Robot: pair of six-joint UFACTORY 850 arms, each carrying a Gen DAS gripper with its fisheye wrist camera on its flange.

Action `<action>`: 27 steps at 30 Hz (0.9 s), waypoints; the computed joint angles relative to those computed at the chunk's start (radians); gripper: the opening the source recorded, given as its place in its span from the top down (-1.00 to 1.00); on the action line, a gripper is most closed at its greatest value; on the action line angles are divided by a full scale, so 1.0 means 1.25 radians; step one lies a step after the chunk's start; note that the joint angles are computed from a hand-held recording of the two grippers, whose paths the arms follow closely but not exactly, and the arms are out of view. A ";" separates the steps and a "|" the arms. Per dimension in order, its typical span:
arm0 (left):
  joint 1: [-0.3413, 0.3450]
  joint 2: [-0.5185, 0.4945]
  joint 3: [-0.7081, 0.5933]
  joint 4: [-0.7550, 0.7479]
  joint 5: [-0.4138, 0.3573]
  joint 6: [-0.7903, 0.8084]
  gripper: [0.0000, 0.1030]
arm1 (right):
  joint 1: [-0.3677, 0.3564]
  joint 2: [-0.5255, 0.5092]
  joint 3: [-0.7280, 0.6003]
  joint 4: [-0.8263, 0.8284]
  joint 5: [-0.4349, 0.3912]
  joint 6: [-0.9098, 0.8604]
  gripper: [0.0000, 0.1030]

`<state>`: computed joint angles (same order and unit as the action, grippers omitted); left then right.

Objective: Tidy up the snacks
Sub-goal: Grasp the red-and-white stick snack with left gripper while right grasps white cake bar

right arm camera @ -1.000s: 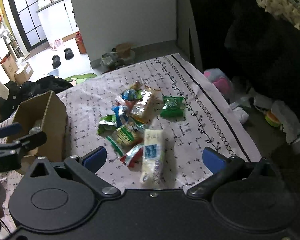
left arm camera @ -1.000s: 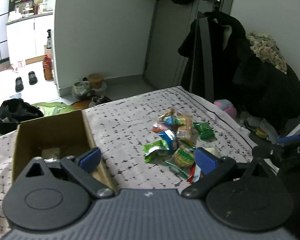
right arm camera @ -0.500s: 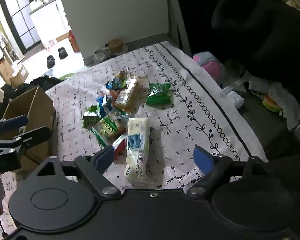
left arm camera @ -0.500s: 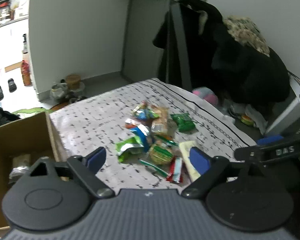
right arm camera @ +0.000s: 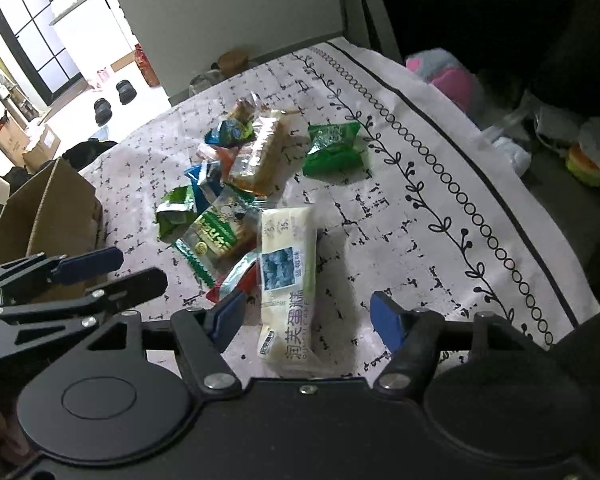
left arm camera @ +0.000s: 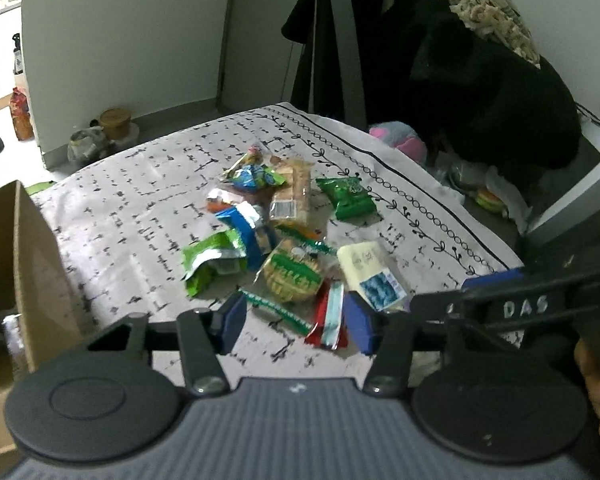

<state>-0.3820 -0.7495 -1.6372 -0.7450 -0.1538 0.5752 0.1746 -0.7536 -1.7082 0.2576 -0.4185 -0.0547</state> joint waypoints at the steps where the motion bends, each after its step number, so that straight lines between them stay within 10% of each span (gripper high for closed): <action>1: -0.001 -0.008 -0.012 0.006 -0.006 -0.007 0.02 | -0.002 -0.006 -0.006 0.012 -0.005 -0.009 -0.27; 11: -0.002 -0.081 -0.105 0.062 -0.086 -0.118 0.37 | -0.021 -0.082 -0.095 0.097 -0.121 -0.079 -0.09; 16: -0.004 -0.106 -0.135 0.117 -0.118 -0.199 0.38 | -0.024 -0.105 -0.122 0.135 -0.158 -0.115 0.51; 27: -0.018 -0.164 -0.213 0.238 -0.163 -0.316 0.38 | -0.034 -0.075 -0.097 0.036 -0.145 -0.015 0.66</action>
<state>-0.4045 -0.9551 -1.9030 -0.4469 -0.3578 0.1802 0.1324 -0.8478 -1.8293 0.3029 -0.5996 -0.0736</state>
